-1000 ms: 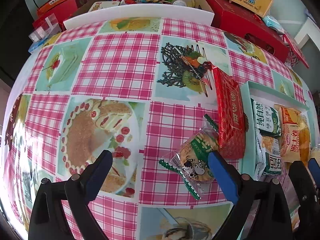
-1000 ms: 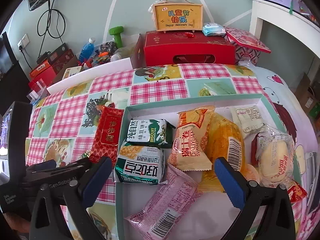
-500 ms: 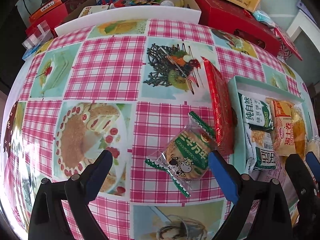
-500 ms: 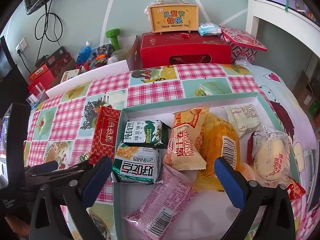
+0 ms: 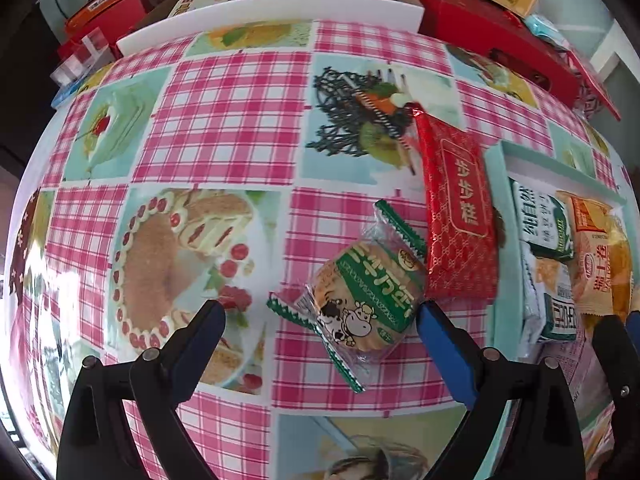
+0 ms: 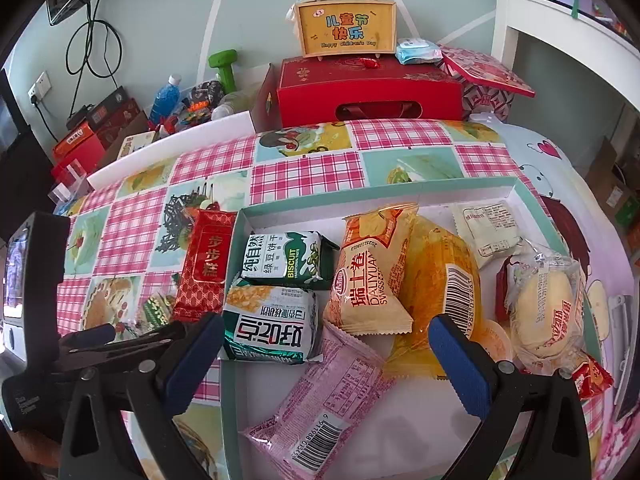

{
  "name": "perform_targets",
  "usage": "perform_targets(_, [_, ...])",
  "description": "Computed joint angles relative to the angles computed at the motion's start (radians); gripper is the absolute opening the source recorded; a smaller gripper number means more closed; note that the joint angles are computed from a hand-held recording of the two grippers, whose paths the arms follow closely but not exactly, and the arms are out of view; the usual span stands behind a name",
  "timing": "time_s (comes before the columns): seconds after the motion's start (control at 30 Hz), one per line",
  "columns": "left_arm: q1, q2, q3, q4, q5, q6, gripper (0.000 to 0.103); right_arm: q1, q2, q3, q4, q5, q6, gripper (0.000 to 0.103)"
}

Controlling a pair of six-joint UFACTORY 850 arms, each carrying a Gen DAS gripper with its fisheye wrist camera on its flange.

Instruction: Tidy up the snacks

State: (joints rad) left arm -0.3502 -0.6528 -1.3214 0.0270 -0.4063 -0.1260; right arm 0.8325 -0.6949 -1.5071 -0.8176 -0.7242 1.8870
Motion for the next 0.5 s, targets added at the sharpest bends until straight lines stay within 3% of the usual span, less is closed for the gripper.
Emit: perform_targets(0.5, [0.085,-0.028,-0.032,0.075,-0.015,-0.163,0.096,0.0,-0.008,-0.01,0.011,-0.01,-0.022,0.103])
